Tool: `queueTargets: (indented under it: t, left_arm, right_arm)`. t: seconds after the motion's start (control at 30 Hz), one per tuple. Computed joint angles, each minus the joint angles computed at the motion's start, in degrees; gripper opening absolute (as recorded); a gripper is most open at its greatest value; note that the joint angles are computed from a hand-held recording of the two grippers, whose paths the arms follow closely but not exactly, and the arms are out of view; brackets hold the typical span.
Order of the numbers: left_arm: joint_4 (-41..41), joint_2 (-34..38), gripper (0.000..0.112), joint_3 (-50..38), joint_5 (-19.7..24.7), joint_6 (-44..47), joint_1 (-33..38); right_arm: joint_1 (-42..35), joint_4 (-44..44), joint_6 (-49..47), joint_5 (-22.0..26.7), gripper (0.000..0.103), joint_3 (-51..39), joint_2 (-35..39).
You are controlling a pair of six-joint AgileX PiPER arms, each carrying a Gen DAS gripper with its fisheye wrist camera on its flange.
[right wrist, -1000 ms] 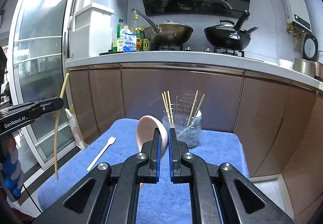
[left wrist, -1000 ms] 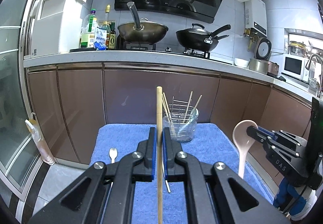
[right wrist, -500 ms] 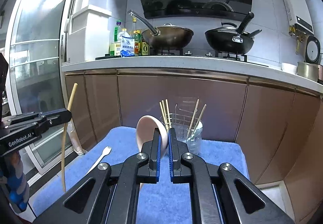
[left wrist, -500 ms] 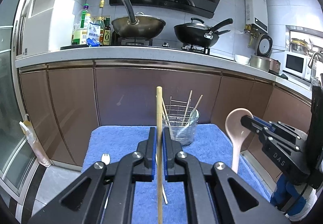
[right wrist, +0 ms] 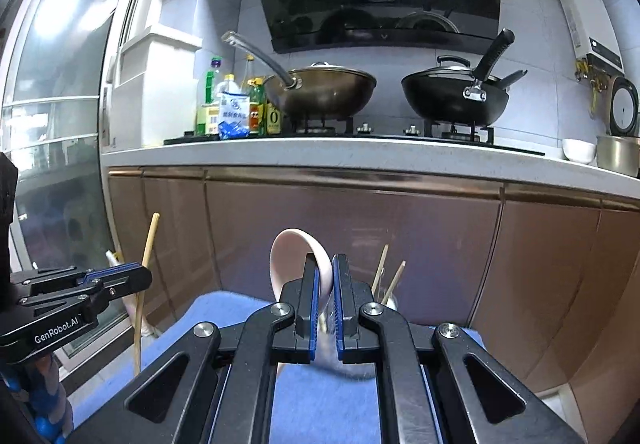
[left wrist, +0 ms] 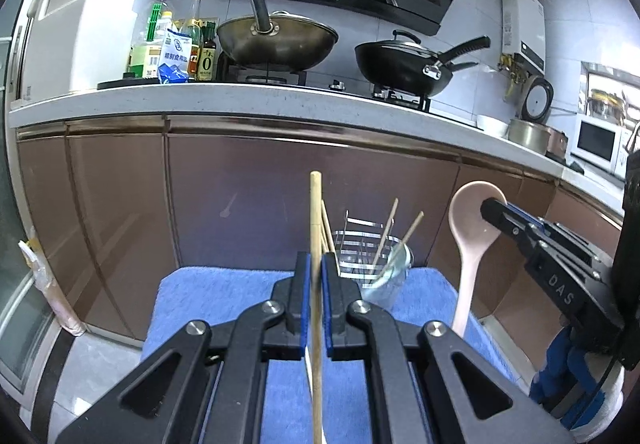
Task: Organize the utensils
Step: 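Lift the chopstick with left tool while right tool carries the spoon over the holder, then open left tool to drop the chopstick while right tool drops the spoon into holder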
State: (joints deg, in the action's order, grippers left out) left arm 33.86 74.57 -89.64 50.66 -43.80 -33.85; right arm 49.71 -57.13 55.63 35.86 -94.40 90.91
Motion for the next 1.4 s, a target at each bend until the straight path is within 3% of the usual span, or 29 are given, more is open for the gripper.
queueTargets:
  t: [0.17, 0.4, 0.57, 0.77, 0.97, 1.2, 1.33, 1.4]
  left_arm:
    - [-9.90, 6.37, 0.005, -8.17, -4.01, 7.60, 7.38]
    - [-21.99, 20.09, 0.005, -26.68, -5.27, 14.62, 14.28]
    - [-24.37, 29.62, 0.005, -39.46, -5.37, 13.62, 15.77]
    - [-20.00, 38.50, 0.005, -48.19, -6.80, 9.16, 14.77]
    - [-13.00, 43.03, 0.005, -47.26, -10.84, 3.21, 13.34]
    - [-2.50, 42.37, 0.005, -36.68, -18.02, -6.27, 12.87]
    - [-2.52, 39.75, 0.013, -30.36, -20.71, -7.23, 13.71]
    - [-2.58, 38.24, 0.019, -28.09, -21.10, -7.13, 13.83]
  right_arm:
    - [-4.23, 2.42, -4.78, -1.55, 0.007, -8.24, 5.89]
    - [-9.16, 3.96, -8.64, -2.87, 0.007, -22.96, 16.49]
    - [-11.42, 4.19, -9.47, -3.75, 0.007, -30.15, 22.54]
    - [-13.15, 0.15, -4.82, -5.37, 0.007, -31.08, 25.87]
    - [-13.86, -7.51, 4.65, -7.34, 0.007, -27.96, 27.45]
    - [-12.90, -18.38, 14.01, -5.93, 0.007, -24.73, 29.37]
    - [-12.37, -21.81, 17.51, -5.10, 0.010, -20.91, 28.72]
    - [-12.55, -21.22, 18.02, -5.81, 0.018, -19.45, 27.75]
